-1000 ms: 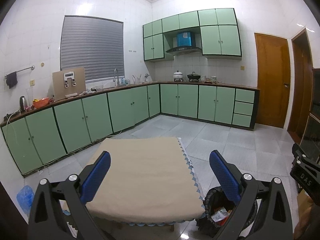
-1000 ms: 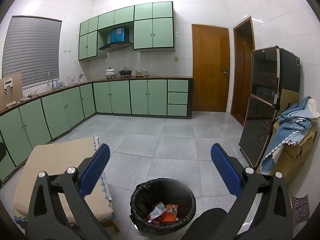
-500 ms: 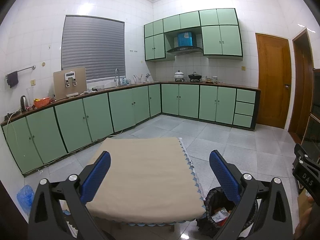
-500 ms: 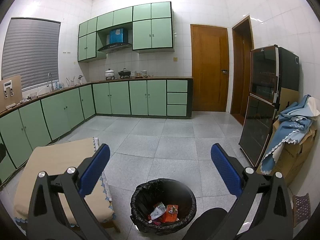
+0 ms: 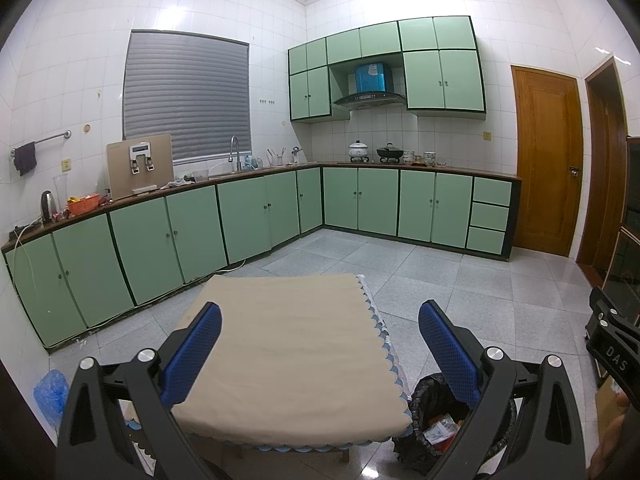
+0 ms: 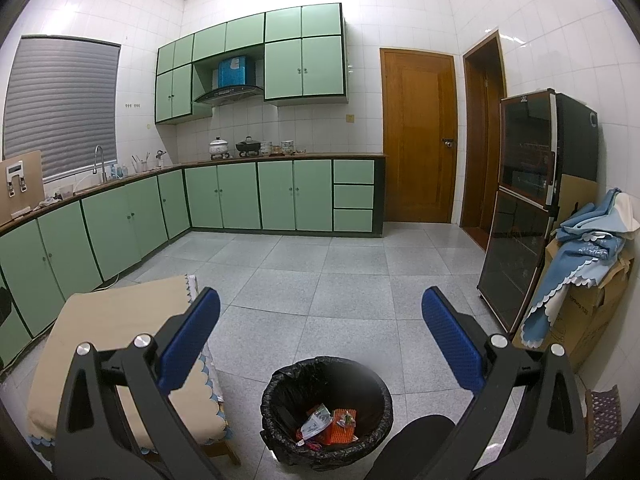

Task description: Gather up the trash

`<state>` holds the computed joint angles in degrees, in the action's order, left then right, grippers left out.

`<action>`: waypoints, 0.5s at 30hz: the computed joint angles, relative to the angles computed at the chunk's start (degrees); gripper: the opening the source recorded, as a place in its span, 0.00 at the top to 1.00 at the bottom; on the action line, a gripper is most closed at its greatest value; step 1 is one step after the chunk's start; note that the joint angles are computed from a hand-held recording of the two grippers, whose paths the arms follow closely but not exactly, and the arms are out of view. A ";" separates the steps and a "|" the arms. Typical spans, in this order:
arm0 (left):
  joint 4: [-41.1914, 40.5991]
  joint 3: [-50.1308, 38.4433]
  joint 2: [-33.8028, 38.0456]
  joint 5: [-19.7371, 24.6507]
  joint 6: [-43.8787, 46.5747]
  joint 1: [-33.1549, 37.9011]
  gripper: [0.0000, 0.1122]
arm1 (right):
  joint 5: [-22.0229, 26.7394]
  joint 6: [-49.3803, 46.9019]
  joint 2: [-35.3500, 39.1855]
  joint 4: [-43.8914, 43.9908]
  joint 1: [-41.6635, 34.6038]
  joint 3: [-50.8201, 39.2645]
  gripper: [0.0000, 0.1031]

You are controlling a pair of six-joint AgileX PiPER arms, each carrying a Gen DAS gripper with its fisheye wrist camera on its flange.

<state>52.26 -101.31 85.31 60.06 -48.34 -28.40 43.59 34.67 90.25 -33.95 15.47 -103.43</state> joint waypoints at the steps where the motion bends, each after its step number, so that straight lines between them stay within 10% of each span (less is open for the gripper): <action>1: 0.02 -0.02 0.04 -0.01 -0.04 -0.01 0.14 | 0.06 -0.23 -0.01 0.27 -0.08 -0.09 0.05; 15: 0.10 0.30 -0.24 0.15 -0.23 -0.14 0.14 | -0.23 1.05 -0.80 -0.82 0.28 1.31 0.05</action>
<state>52.37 -101.01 85.07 60.21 -48.58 -28.54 43.37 35.73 89.46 -34.77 15.75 -102.13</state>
